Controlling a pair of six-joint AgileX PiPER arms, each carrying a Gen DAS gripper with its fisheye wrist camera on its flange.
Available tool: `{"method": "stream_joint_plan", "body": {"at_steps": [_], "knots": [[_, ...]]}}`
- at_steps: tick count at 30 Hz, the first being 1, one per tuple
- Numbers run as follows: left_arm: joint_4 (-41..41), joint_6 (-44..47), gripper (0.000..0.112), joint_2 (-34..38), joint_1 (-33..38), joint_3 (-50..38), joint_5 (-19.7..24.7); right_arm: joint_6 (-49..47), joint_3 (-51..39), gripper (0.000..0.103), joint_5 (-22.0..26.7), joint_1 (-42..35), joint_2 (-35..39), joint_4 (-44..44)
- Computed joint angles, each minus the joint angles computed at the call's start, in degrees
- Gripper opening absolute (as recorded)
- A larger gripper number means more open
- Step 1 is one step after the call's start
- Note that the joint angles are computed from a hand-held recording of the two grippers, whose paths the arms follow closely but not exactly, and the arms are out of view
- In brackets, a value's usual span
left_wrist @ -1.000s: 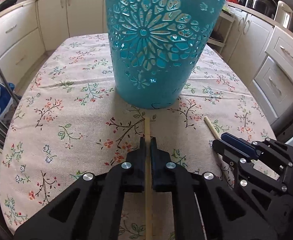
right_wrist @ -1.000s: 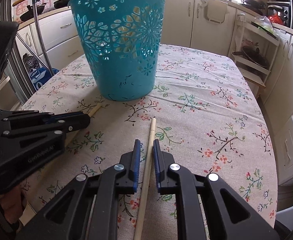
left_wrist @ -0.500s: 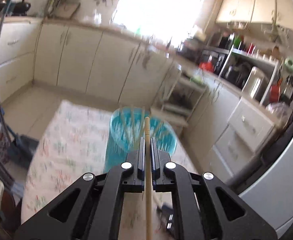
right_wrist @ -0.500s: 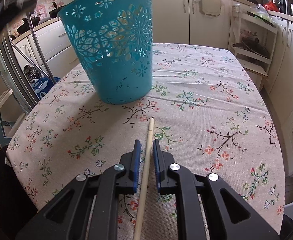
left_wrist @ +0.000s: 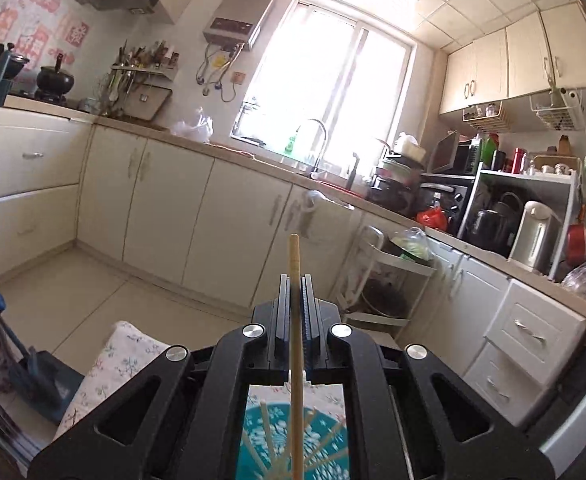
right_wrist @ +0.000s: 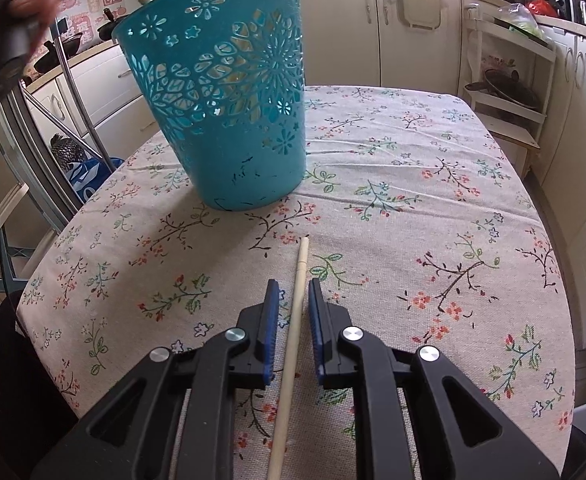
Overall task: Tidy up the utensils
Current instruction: 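Lift the left tool's chopstick over the basket and release it while the right tool holds its chopstick, then lift the chopstick in the right tool over the basket and open it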
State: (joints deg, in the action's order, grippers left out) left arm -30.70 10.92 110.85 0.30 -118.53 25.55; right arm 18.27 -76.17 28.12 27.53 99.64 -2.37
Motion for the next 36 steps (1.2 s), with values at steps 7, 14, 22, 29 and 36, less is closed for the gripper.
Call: {"method": "stream_joint_plan", "body": {"at_steps": [7, 14, 22, 29, 36], "knots": [[7.9, -7.3, 0.005, 7.4, -0.6, -8.7, 2.9, -0.8, -1.3, 0.019, 1.3, 0.0, 0.6, 0.3], [8.2, -5.3, 0.005, 7.7, -0.3, -9.7, 6.8, -1.4, -1.8, 0.020, 1.8, -0.2, 0.8, 1.0], [5.7, 0.2, 0.028, -1.8, 0.8, 7.6, 4.4, -0.2, -1.9, 0.020, 1.9, 0.3, 0.9, -0.5], [-0.8, 6.5, 0.059, -17.0, 5.3, 36.7, -7.7, 4.6, -1.1, 0.015, 1.8, 1.7, 0.5, -6.3], [-0.4, 10.7, 0.064, -14.7, 7.9, 46.5, -7.9, -10.5, 3.9, 0.007, -1.8, -5.9, -3.3, 19.0]]}}
